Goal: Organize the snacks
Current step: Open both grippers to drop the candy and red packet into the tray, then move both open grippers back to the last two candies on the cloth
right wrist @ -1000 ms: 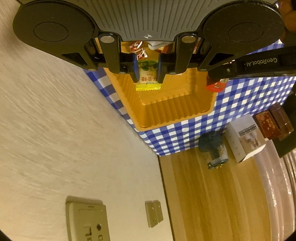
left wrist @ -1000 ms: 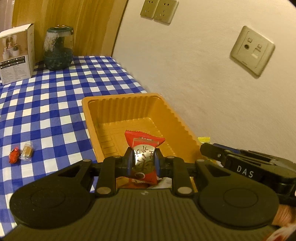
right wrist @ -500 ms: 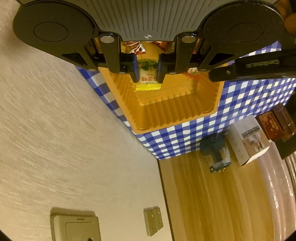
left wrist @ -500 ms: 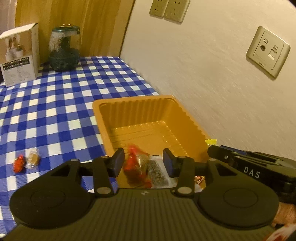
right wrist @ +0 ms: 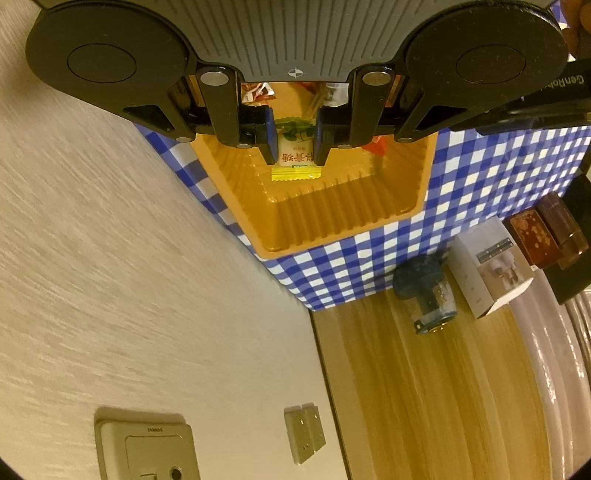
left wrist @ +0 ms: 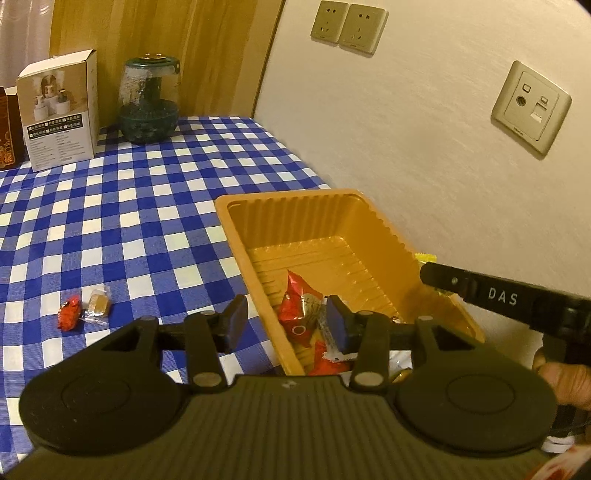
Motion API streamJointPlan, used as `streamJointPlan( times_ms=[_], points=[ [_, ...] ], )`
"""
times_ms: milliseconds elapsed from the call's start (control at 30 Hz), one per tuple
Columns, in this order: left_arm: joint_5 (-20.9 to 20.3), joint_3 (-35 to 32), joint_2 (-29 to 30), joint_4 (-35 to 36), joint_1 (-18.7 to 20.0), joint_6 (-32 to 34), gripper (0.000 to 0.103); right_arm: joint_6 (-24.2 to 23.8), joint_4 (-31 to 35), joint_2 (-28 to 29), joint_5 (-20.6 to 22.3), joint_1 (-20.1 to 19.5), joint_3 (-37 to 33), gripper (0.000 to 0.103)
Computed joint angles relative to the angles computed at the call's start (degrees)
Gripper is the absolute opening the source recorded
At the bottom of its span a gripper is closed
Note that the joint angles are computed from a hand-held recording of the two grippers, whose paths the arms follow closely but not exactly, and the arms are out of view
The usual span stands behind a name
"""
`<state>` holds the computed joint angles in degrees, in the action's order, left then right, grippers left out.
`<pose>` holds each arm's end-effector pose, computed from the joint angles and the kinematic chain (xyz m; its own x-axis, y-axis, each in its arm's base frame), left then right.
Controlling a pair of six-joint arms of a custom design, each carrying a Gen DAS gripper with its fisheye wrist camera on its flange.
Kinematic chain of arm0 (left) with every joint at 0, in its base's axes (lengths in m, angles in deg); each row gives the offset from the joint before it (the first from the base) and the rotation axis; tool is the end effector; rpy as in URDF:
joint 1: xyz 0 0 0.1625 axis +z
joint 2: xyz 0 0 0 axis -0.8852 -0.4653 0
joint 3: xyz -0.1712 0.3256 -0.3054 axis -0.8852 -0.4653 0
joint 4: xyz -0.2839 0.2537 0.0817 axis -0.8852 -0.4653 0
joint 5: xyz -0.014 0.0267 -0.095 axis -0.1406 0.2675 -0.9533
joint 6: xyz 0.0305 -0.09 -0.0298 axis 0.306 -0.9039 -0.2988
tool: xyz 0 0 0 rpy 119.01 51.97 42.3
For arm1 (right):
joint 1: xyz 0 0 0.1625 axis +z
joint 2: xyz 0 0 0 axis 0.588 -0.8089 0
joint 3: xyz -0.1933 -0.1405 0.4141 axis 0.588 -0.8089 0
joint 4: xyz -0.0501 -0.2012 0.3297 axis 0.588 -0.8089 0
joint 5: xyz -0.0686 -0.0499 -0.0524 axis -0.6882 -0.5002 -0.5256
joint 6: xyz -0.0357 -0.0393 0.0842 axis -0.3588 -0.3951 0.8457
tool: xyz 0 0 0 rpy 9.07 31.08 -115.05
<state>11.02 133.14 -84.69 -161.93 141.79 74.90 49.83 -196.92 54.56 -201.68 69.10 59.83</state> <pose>0.0234 -0.7901 0.2826 -0.8447 0.2352 -0.4809 0.4890 0.7045 -0.5143 0.3032 -0.7901 -0.0512 -0.8690 -0.0478 0.4925 -0.4124 0.6198 -0.6677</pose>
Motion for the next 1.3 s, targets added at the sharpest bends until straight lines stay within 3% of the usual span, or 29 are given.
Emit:
streamJointPlan(
  times_ms=[133, 167, 200, 233, 500, 767, 1300],
  points=[
    [-0.13, 0.04, -0.07, -0.08, 0.02, 0.05, 0.042, 0.57, 0.51, 0.1, 2.47, -0.52, -0.23, 0.023],
    [-0.12, 0.04, -0.06, -0.13, 0.02, 0.11, 0.042, 1.06, 0.26, 0.2, 2.55, -0.6, -0.3, 0.036],
    [-0.11, 0.06, -0.1, -0.09, 0.04, 0.1, 0.043, 1.6, -0.38, 0.25, 2.63, -0.64, -0.15, 0.056],
    [-0.12, 0.12, -0.13, -0.12, 0.05, 0.06, 0.043, 2.14, -1.29, 0.23, 2.69, -0.67, 0.2, 0.062],
    [0.5, 2.85, -1.75, -1.25, 0.06, -0.3, 0.047, 3.54, -3.13, -1.32, 0.39, 0.22, 4.03, 0.063],
    [0.52, 11.5, -7.18, -6.61, 0.35, -0.15, 0.057, 5.85, -7.75, -3.73, -0.74, 2.43, 10.9, 0.063],
    [7.2, 23.22, -18.53, -13.8, 2.95, 2.47, 0.067, 8.8, -9.12, -3.67, 0.57, 8.31, 16.83, 0.064]
  ],
)
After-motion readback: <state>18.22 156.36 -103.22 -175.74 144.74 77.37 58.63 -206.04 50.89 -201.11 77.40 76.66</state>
